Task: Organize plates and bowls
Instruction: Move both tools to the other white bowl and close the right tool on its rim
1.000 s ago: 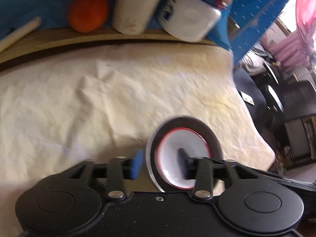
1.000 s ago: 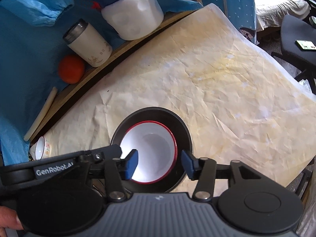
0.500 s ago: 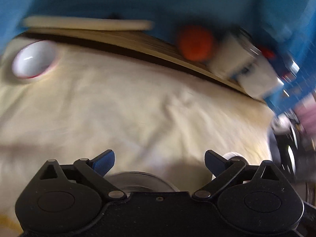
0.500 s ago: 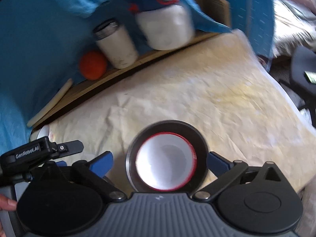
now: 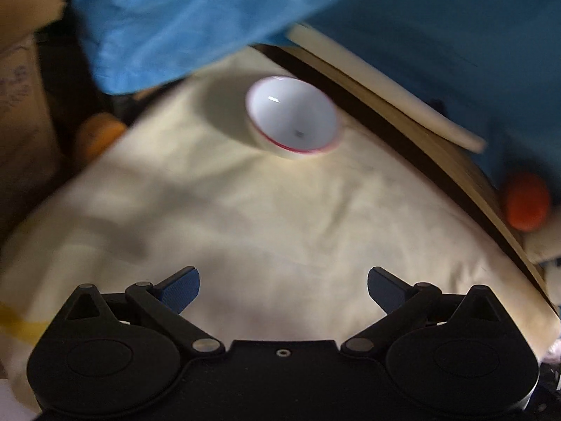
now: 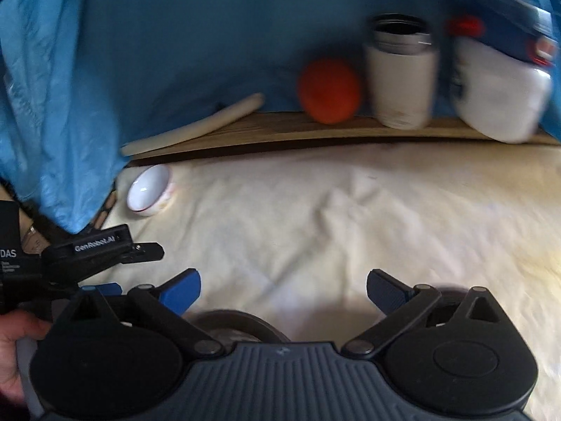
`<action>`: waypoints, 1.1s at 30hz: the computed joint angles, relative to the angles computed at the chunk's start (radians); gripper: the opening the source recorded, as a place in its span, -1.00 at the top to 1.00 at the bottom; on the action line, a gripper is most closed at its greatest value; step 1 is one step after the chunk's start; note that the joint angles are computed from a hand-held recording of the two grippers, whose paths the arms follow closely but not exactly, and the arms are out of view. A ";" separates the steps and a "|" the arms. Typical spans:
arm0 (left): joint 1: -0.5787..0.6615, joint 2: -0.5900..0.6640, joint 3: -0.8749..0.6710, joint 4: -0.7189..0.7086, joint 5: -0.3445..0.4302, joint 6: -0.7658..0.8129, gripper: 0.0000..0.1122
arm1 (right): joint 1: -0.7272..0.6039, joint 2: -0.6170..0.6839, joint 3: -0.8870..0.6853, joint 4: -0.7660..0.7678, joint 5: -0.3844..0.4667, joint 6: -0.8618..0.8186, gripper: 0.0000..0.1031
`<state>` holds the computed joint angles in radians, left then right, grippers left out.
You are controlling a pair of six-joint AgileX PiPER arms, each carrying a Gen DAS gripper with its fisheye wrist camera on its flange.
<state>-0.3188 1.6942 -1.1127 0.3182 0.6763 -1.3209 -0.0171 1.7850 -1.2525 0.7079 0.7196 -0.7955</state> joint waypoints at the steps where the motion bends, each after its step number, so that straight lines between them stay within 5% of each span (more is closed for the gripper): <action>1: 0.004 0.003 -0.003 0.014 0.017 -0.023 -0.82 | 0.016 0.018 -0.027 -0.003 0.012 0.004 -0.99; 14: 0.023 0.049 -0.011 0.244 0.051 -0.570 -0.82 | 0.161 0.362 -0.507 -0.018 0.162 0.146 -0.99; 21: 0.045 0.148 -0.114 0.263 0.118 -0.613 -0.81 | 0.214 0.573 -0.786 0.022 0.207 0.228 -0.81; 33: 0.043 0.165 -0.131 0.322 0.137 -0.622 -0.59 | 0.272 0.696 -0.893 0.057 0.186 0.265 -0.32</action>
<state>-0.2755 1.8596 -1.2434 0.6400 0.8134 -1.9432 0.2545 2.4806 -2.1454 0.7647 0.9056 -0.5307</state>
